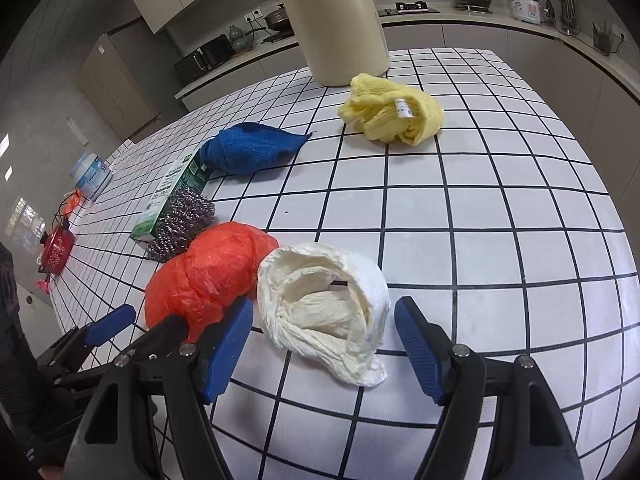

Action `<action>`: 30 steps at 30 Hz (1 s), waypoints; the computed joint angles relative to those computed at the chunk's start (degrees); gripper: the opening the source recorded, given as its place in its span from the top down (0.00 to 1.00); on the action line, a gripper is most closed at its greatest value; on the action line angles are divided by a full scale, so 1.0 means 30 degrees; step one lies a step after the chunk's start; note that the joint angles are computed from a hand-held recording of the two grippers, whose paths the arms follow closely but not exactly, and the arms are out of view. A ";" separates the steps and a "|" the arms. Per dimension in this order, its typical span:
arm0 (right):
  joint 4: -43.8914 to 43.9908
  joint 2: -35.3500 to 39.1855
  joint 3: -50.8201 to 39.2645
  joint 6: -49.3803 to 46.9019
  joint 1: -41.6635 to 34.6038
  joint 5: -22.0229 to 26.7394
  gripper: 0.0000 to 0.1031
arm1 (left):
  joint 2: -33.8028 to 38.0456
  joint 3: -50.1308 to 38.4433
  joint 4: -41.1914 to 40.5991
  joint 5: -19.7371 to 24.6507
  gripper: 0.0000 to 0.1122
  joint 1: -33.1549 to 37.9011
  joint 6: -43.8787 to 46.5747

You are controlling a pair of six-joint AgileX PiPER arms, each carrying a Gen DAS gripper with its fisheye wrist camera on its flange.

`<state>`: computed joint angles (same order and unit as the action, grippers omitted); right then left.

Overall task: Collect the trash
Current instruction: 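Grasp the red plastic bag with the left tool while the right tool grasps the white cloth bag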

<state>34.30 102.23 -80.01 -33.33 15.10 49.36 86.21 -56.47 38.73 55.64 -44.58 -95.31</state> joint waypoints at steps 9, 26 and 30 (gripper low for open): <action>-0.1247 0.0022 0.0341 0.0251 0.0249 -0.1212 0.29 | 0.0444 -0.0432 0.0069 -0.0625 0.25 0.0445 0.0576; -0.0510 0.0752 -0.1241 0.0560 -0.1940 -0.0058 0.29 | 0.2047 -0.2015 -0.1054 -0.2818 0.25 0.1852 0.2619; -0.0810 0.1167 -0.1387 0.0729 -0.1685 -0.0320 0.29 | 0.2115 -0.1821 -0.0756 -0.3438 0.27 0.2049 0.2470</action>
<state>31.87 105.74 -84.17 -31.15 10.05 48.40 92.56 -61.94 36.47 45.32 -38.44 -87.90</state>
